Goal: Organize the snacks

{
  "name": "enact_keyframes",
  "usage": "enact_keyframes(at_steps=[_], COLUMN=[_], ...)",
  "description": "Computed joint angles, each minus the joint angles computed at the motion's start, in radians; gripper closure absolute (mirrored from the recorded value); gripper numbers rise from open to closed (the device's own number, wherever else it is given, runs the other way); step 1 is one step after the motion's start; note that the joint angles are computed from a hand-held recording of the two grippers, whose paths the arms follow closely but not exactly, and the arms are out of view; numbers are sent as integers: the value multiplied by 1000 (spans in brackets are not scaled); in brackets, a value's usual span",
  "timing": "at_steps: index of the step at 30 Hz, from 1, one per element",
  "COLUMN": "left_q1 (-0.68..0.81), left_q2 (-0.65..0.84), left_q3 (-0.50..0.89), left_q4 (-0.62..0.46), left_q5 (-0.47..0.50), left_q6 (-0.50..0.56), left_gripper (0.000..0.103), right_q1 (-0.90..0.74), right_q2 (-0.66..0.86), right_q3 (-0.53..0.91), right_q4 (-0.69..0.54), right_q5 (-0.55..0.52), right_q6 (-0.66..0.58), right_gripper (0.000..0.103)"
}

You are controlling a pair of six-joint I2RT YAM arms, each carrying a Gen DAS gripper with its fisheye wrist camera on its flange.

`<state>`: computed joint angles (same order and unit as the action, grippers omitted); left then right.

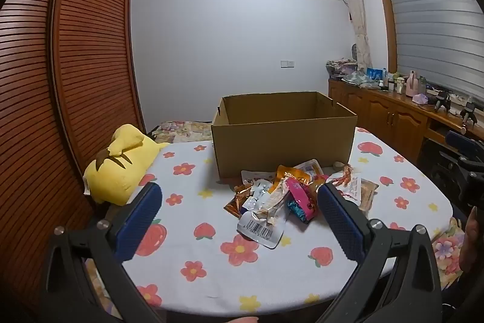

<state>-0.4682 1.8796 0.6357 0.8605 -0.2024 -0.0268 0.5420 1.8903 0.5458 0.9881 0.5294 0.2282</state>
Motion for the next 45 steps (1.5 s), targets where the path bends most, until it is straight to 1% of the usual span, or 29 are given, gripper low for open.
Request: enact_keyframes(at_steps=[12, 45], left_q1=[-14, 1], left_q2=[3, 7], left_q3=[-8, -12], left_q4=[13, 14], left_q5=[-20, -6], left_q6=[-3, 1], left_gripper=[0, 0], right_q1=[1, -2], right_q2=[3, 5], right_q3=[-5, -9], right_q4=[13, 12], right_q5=[0, -4], right_q6=[1, 6], right_gripper=[0, 0])
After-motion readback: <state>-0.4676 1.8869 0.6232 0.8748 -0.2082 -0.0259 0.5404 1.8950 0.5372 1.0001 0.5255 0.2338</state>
